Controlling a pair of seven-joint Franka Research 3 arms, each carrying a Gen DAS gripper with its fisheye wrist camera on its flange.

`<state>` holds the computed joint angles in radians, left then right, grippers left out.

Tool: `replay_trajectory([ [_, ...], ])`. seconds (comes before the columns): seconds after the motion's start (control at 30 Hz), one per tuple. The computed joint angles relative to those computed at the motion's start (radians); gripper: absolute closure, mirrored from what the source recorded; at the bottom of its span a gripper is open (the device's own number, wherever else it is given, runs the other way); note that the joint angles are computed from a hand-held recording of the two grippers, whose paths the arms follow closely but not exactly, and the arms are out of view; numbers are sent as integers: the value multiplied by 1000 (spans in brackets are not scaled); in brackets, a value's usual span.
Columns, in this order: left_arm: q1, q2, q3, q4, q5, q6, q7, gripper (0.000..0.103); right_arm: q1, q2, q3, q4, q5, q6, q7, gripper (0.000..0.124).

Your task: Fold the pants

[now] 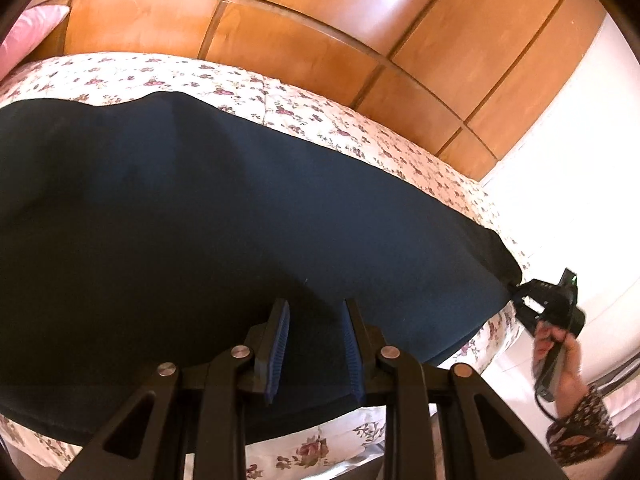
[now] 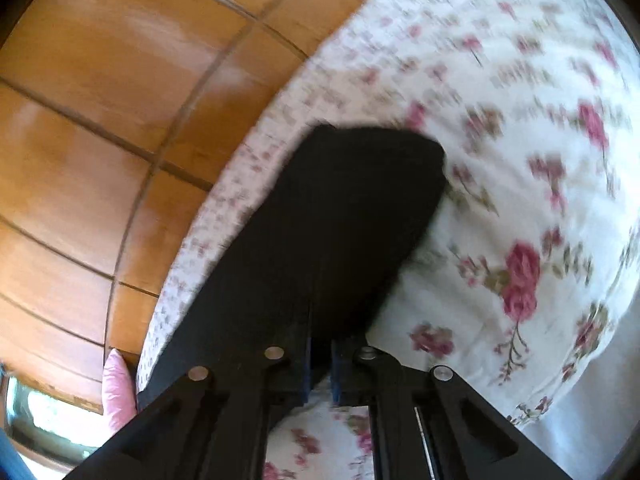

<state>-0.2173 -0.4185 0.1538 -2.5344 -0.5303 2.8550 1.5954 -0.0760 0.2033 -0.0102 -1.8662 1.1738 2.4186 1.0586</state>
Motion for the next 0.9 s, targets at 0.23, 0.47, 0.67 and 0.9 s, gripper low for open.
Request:
replay_trajectory([
  [0.23,-39,-14,25,-11,-45,35,38,76,15,-51,-7,-38,-32,52,-25,104],
  [0.47,-31,-4,14,-6,-2,20,11,76,23,-61,-25,-57,-88,68,9,92],
  [0.67,43,13,-49,8,83,0,-61,76,18,-4,-16,6,-88,76,81,91],
  [0.9,59,-3,-59,5,123,-1,-122,76,59,4,-3,27,-308,165,164,81],
])
